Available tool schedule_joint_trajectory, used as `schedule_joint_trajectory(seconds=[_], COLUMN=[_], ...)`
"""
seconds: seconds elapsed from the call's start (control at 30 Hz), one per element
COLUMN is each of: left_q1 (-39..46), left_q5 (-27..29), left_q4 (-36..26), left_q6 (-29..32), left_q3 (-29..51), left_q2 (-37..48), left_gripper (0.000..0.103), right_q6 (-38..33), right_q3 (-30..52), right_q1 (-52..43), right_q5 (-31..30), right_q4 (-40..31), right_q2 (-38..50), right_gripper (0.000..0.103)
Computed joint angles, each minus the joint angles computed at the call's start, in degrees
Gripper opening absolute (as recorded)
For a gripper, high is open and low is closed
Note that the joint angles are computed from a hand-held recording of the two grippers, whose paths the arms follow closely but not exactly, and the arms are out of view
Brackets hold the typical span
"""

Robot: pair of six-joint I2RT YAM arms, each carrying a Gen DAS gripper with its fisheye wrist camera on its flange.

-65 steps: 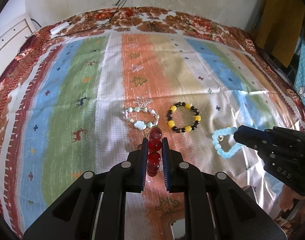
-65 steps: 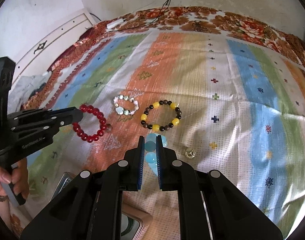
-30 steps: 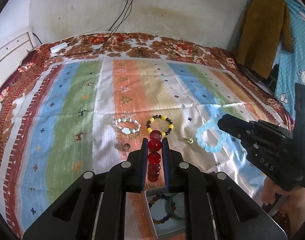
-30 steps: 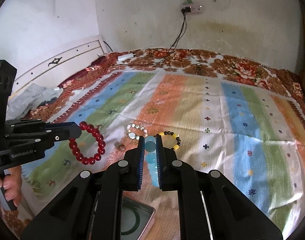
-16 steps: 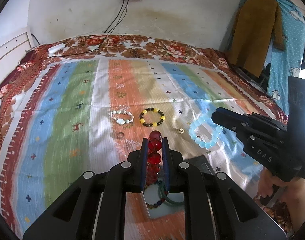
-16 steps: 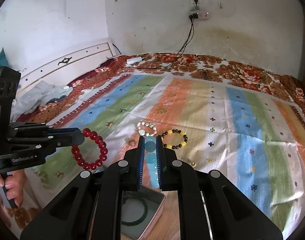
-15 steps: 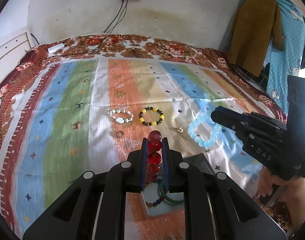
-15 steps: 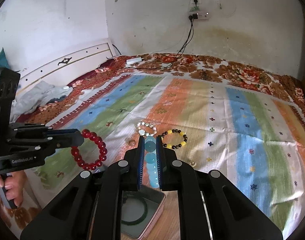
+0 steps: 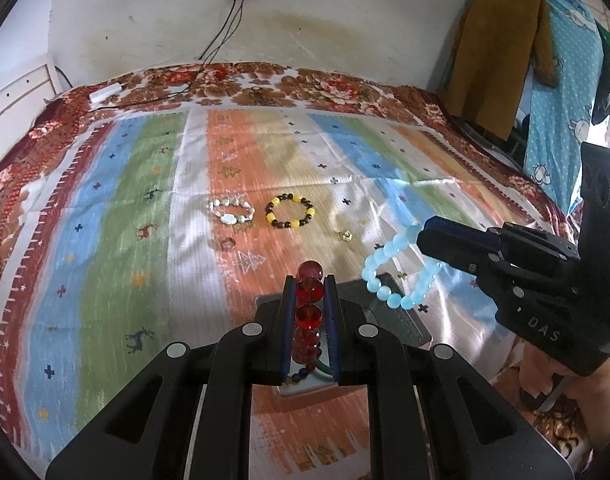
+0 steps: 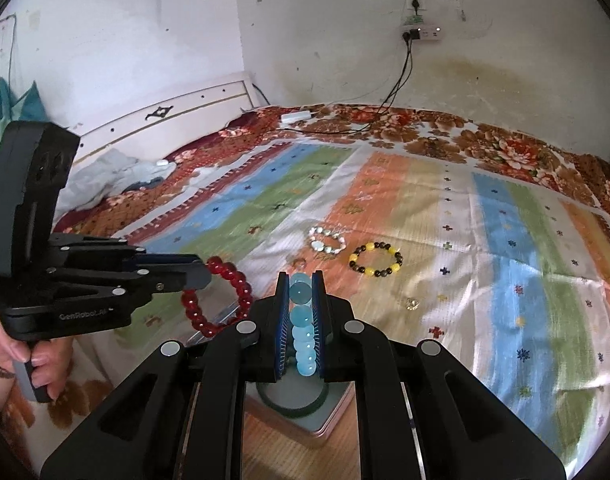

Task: Organize jewelry
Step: 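Open both tools to drop the red and pale blue bracelets into the tin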

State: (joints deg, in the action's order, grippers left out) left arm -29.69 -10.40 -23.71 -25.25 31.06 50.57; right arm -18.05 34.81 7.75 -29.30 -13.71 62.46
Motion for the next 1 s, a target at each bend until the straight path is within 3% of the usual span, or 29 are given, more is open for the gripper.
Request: schedule_joint_trajectory(seconds=[0.13, 0.3, 0.37, 0.73, 1.0], left_q1=[-0.42, 2.04, 3.18, 4.94, 7.68], left_q5=[-0.5, 0.82, 1.09, -0.32, -1.06], left_q4=[0.15, 0.26, 0.7, 1.99, 4.68], left_q6=[-0.33, -0.37, -0.32, 1.26, 3.52], left_q3=[-0.45, -0.9, -1.19, -0.7, 1.19], left_q2=[0.69, 0.38, 1.16, 5.44, 9.99], left_gripper=[0.013, 0.022, 0.029, 0.04, 0.048], right_q6=[0.03, 0.93, 1.71, 3.89, 4.8], right_q3=[0.44, 1.05, 1.57, 3.1, 4.55], right_q1=[0.43, -0.63, -1.4, -2.77, -2.22], right_q5=[1.35, 1.08, 0.96, 2.26, 3.19], right_q4=[-2.21, -2.54, -2.43, 0.66, 1.46], right_q2=[2.0, 3.37, 4.48, 7.63, 9.85], right_gripper=[0.012, 0.012, 0.021, 0.042, 0.048])
